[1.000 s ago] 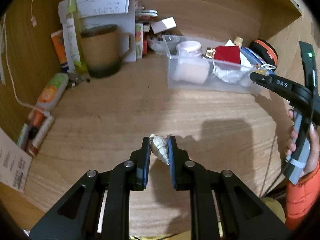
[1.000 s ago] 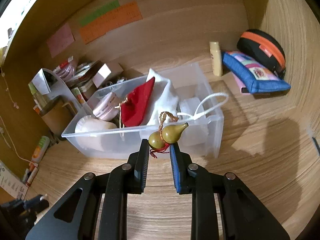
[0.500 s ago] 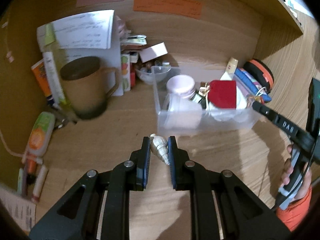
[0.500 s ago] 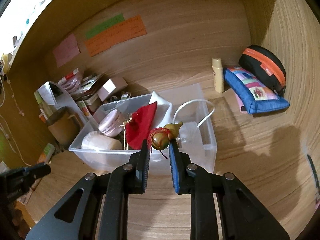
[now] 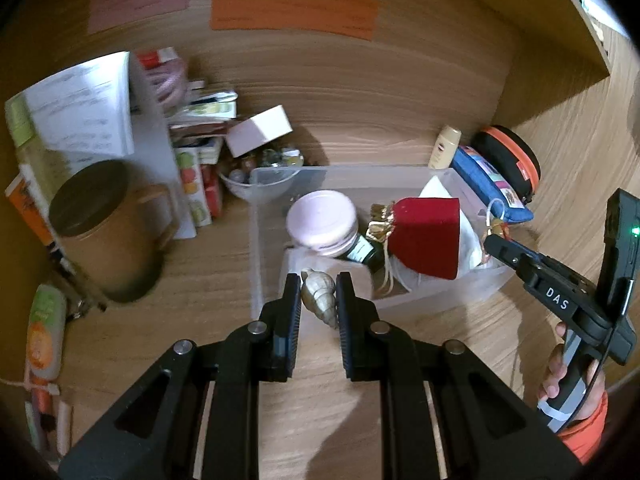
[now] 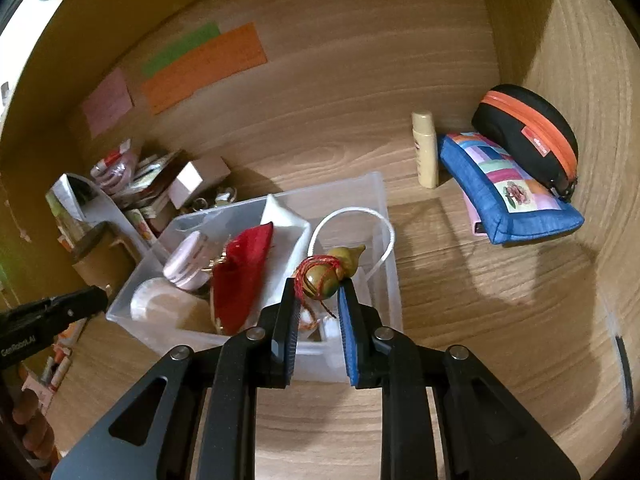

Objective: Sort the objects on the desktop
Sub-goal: 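Carry the seashell and gourd charm over the bin and lower them inside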

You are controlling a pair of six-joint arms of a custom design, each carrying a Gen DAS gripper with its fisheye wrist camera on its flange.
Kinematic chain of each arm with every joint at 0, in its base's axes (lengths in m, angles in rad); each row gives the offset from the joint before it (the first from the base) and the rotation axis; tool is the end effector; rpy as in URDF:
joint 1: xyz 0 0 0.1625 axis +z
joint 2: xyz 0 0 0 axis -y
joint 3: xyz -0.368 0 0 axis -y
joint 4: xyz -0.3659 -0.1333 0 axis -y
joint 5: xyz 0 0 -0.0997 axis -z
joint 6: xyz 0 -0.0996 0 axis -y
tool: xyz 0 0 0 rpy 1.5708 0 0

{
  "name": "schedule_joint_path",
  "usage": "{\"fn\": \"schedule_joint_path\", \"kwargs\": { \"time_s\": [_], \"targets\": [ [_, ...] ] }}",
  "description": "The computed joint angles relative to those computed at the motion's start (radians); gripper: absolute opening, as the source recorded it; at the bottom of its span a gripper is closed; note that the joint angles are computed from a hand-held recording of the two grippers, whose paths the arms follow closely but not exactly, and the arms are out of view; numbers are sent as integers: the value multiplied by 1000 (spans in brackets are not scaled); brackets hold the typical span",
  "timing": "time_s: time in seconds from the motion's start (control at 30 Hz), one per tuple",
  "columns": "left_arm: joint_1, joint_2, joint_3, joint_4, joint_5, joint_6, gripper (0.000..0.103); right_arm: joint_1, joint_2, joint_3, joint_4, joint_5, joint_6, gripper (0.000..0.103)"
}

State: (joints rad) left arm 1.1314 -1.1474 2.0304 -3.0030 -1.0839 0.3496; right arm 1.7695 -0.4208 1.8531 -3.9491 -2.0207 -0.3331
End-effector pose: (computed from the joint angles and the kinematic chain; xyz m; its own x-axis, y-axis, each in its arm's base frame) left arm -0.0560 -0.5421 0.1923 -0.7248 0.4099 -0.5537 0.6504 0.6722 -0.3537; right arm 0.1904 -0.4895 -0.0212 -0.8623 -0.0287 0.5056 -0.4205 0.5968 -0.6833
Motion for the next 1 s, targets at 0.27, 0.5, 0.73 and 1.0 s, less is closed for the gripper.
{"fn": "schedule_joint_path", "kwargs": {
  "time_s": [0.27, 0.5, 0.73, 1.0],
  "targets": [
    [-10, 94, -83, 45, -13, 12, 17, 15, 18, -49, 23, -50, -77, 17],
    [-19, 155, -129, 70, -17, 22, 17, 9, 30, -73, 29, -38, -106, 17],
    [-19, 211, -174, 94, 4, 23, 17, 14, 56, -97, 0, -50, -158, 18],
    [-18, 227, -179, 101, 20, 8, 17, 13, 46, -82, 13, -35, -161, 35]
  ]
}}
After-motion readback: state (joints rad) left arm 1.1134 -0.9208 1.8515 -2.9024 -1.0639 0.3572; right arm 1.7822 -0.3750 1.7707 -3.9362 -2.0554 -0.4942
